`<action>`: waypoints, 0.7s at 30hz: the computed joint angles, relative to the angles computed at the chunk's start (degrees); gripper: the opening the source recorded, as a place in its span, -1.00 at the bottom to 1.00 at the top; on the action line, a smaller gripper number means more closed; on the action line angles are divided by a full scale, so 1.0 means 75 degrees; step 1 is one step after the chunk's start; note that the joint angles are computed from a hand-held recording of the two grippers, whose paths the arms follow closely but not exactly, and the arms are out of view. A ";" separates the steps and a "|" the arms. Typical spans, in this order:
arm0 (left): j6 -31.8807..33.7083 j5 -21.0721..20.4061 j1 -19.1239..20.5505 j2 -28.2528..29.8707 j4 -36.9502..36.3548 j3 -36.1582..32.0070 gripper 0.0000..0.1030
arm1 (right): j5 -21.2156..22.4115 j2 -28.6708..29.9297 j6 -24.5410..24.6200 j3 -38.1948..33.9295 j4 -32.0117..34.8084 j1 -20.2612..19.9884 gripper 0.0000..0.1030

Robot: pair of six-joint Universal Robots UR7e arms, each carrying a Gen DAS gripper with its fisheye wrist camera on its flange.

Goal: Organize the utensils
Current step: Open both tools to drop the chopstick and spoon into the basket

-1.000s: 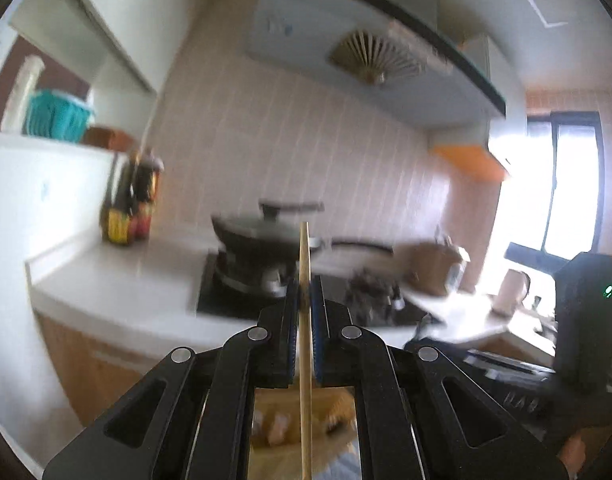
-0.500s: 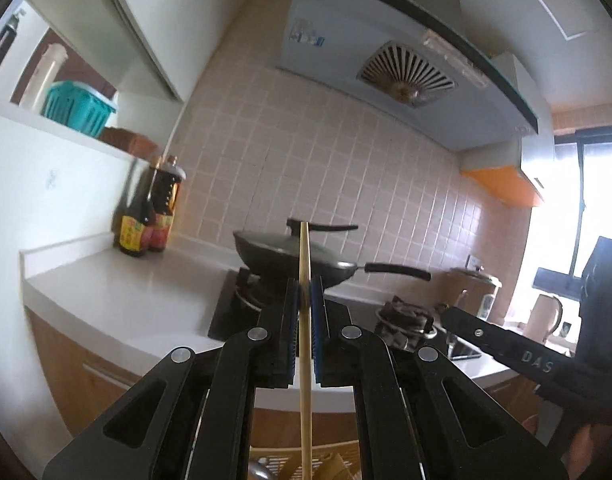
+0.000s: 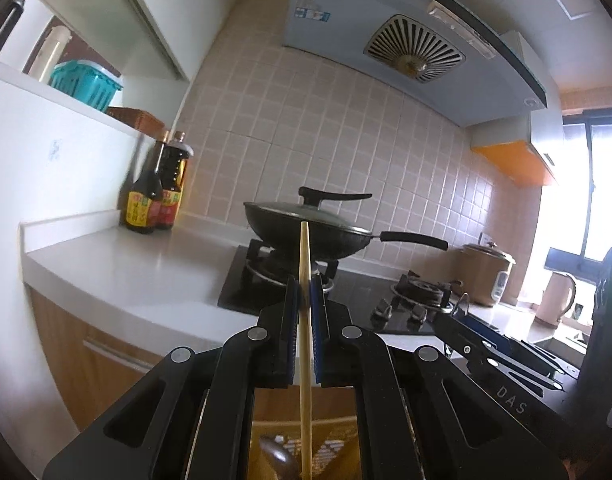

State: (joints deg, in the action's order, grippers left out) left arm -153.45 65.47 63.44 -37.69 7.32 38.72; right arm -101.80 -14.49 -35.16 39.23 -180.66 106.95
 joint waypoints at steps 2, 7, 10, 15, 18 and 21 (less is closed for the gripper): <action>-0.0059 0.0099 -0.0006 -0.0086 0.0203 0.0074 -0.90 | 0.0041 -0.0290 0.0107 0.0506 0.0001 -0.0013 -0.41; -0.0348 0.0328 -0.0025 -0.0531 0.0693 0.0505 -0.47 | -0.0200 -0.0958 0.0049 0.1737 -0.0217 0.0044 -0.41; -0.0715 0.0457 -0.0049 -0.0937 0.1044 0.0929 -0.38 | -0.0371 -0.1598 0.0324 0.2688 -0.0056 0.0085 -0.40; -0.1434 0.0287 -0.0230 -0.1431 0.2243 0.1223 -0.15 | -0.0857 -0.2548 0.0915 0.3902 0.0713 0.0227 0.02; -0.2136 0.0063 -0.0343 -0.1311 0.3736 0.0749 -0.15 | -0.1109 -0.2970 0.1460 0.4332 0.1532 0.0301 0.02; -0.2925 0.0319 -0.0301 -0.0966 0.5263 0.0017 -0.15 | -0.1264 -0.3341 0.2163 0.4635 0.2612 0.0348 0.02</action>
